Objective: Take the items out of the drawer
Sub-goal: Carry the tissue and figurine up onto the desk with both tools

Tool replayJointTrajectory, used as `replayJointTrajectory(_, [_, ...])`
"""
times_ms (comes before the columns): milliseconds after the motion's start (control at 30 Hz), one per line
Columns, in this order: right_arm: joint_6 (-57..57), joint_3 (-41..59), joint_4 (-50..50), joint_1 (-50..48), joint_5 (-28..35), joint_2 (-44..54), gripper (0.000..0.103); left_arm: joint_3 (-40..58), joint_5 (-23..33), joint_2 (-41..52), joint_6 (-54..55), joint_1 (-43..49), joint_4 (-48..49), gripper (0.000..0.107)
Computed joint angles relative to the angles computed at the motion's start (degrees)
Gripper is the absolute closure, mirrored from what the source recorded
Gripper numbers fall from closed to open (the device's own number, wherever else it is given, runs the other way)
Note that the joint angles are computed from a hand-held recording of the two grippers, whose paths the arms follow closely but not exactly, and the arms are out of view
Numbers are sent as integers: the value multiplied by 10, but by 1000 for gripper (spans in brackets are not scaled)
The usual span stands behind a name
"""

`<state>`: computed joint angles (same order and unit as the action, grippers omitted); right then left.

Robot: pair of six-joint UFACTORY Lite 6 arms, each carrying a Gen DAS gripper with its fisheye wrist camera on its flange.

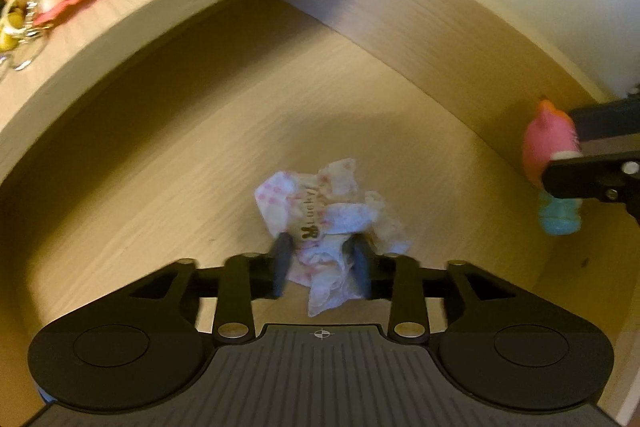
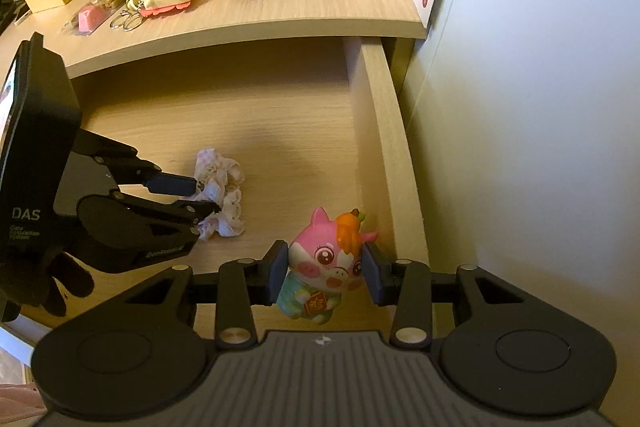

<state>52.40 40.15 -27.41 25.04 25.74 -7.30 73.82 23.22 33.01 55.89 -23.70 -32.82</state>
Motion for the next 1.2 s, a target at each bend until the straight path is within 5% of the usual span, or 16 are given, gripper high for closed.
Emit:
replayJointTrajectory(333, [0,6,2,5,5,-1,63,9,35,3,16,12,-45,54])
replayJointTrajectory(567, [21,8,-25,11,12,5,63,-8,-9,-4,0,-5,-54,56])
replayJointTrajectory(600, [23,7,-26,10,12,6,63,-10,-17,-5,-10,-10,-45,57])
replayJointTrajectory(667, [26,7,-28,11,12,7,63,-22,-44,-14,-71,-23,9,80])
replayJointTrajectory(733, [31,8,-31,14,16,4,63,-24,-53,-16,-104,-26,48,84])
replayJointTrajectory(867, [18,17,-15,10,26,-6,63,39,39,11,-76,10,20,91])
replayJointTrajectory(1100, [-34,77,27,-33,17,-38,63,33,171,-160,-5,168,-123,95])
replayJointTrajectory(1200, [-17,154,-19,-46,3,-3,63,91,163,-186,-3,223,-148,95])
